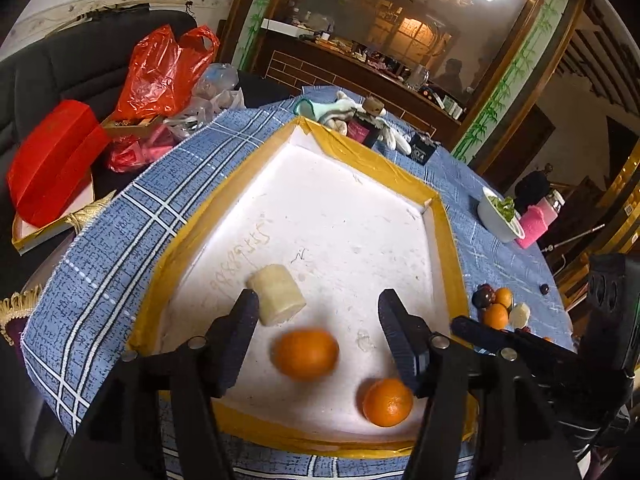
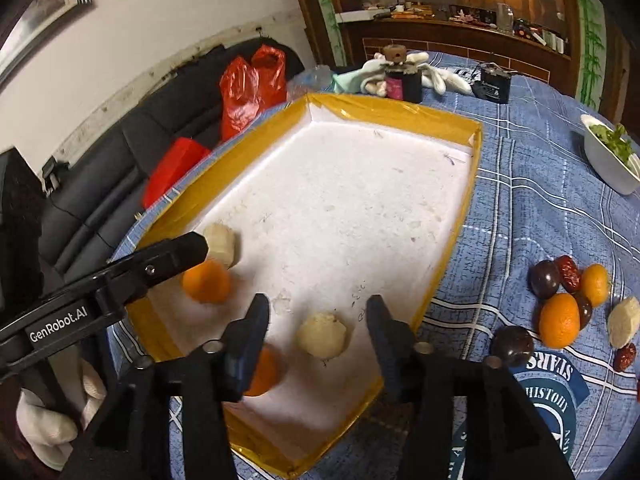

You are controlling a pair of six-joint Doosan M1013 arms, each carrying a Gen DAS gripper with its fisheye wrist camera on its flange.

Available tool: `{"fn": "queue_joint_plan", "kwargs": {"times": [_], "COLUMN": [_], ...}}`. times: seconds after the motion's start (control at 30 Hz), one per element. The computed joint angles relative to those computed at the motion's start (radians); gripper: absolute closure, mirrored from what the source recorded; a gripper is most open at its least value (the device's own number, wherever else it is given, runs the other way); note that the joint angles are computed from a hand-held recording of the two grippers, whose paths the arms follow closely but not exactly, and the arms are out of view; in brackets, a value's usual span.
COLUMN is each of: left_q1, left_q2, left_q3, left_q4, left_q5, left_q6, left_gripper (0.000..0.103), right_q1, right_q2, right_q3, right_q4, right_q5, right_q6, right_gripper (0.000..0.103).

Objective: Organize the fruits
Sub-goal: 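Withdraw both tools from the tray and reach back toward the fruits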

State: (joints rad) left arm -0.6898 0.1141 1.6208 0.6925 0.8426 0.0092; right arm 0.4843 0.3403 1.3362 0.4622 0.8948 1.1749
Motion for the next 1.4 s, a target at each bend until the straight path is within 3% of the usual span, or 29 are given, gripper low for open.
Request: {"fn": "queue_joint_plan", "kwargs": {"times": [0.53, 0.67, 0.83, 1.1, 1.23, 1.4], "left_q1": [-0.046, -0.057, -0.064, -0.084, -0.091, -0.095], "left_q2": [-0.003, 0.008, 0.038, 0.105, 0.140, 0.178], "left_q3": [-0.033, -0.052, -0.087, -0.167, -0.208, -0.250], "left_q4": [0.058, 0.056, 0.021, -0.072, -0.107, -0.169], "left_q5": [0.030, 0.036, 0.030, 0.021, 0.026, 0.023], "left_q6": [-0.023, 0.003, 0.064, 0.249, 0.334, 0.432], "left_gripper": [0.033, 0.033, 0.032, 0.032, 0.031, 0.031], "right_q1": [-0.073, -0.130, -0.237, -0.344, -0.360, -0.322], "right_q2": [-0.100, -0.142, -0.201, -0.207, -0.189, -0.134], "right_q3": [0.135, 0.197, 0.272, 0.289, 0.268, 0.181], "right_q4": [0.076, 0.092, 0.133, 0.127, 0.150, 0.093], "right_q5": [-0.061, -0.074, -0.110, -0.132, -0.113, -0.091], "right_q6": [-0.041, -0.029, 0.012, 0.101, 0.087, 0.072], "right_gripper": [0.037, 0.037, 0.036, 0.034, 0.034, 0.034]}}
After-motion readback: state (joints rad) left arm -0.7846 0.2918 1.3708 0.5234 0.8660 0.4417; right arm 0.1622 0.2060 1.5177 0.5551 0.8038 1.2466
